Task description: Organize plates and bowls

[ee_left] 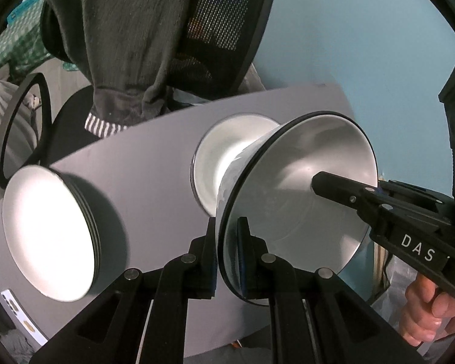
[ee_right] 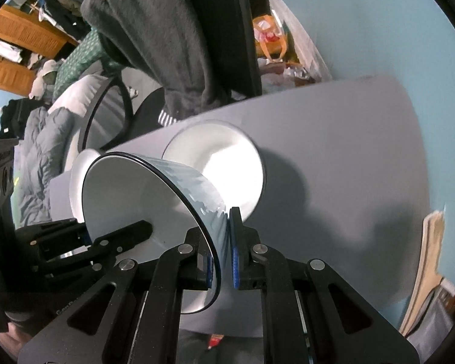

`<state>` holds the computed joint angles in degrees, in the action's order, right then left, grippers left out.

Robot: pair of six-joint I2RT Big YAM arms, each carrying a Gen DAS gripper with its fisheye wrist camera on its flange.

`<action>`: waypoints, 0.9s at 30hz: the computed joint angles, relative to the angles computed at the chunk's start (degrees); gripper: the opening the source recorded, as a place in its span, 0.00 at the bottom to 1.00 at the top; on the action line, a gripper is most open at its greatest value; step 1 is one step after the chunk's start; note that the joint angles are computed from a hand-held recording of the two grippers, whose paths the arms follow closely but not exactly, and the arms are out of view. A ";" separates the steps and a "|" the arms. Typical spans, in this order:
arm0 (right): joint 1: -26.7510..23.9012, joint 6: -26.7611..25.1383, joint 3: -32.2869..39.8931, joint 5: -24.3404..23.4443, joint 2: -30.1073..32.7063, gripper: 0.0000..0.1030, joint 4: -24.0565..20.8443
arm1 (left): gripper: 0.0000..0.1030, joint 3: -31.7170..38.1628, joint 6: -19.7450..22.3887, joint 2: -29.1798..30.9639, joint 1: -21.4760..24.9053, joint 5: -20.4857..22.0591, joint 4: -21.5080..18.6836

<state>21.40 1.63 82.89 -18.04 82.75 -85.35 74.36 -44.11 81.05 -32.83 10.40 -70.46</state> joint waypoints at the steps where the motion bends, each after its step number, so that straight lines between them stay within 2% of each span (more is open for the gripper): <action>1: -0.07 -0.11 0.48 -0.10 0.71 0.09 -0.10 | 0.10 0.42 0.34 0.72 0.31 -0.16 -0.16; 9: -1.32 -2.10 2.91 -0.84 4.95 0.09 -1.55 | 0.10 1.93 1.04 4.34 0.59 -2.12 -1.47; 18: -2.08 -3.53 3.11 -0.74 6.67 0.09 -2.75 | 0.10 0.75 -0.93 4.58 0.59 -0.56 -0.59; 27: -2.82 -4.28 3.38 -2.63 7.89 0.10 -3.98 | 0.10 1.94 0.44 5.51 1.32 -0.55 -1.73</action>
<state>18.58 -2.65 86.27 -20.67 90.64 -89.33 76.30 -43.66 86.56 -31.51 9.85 -72.19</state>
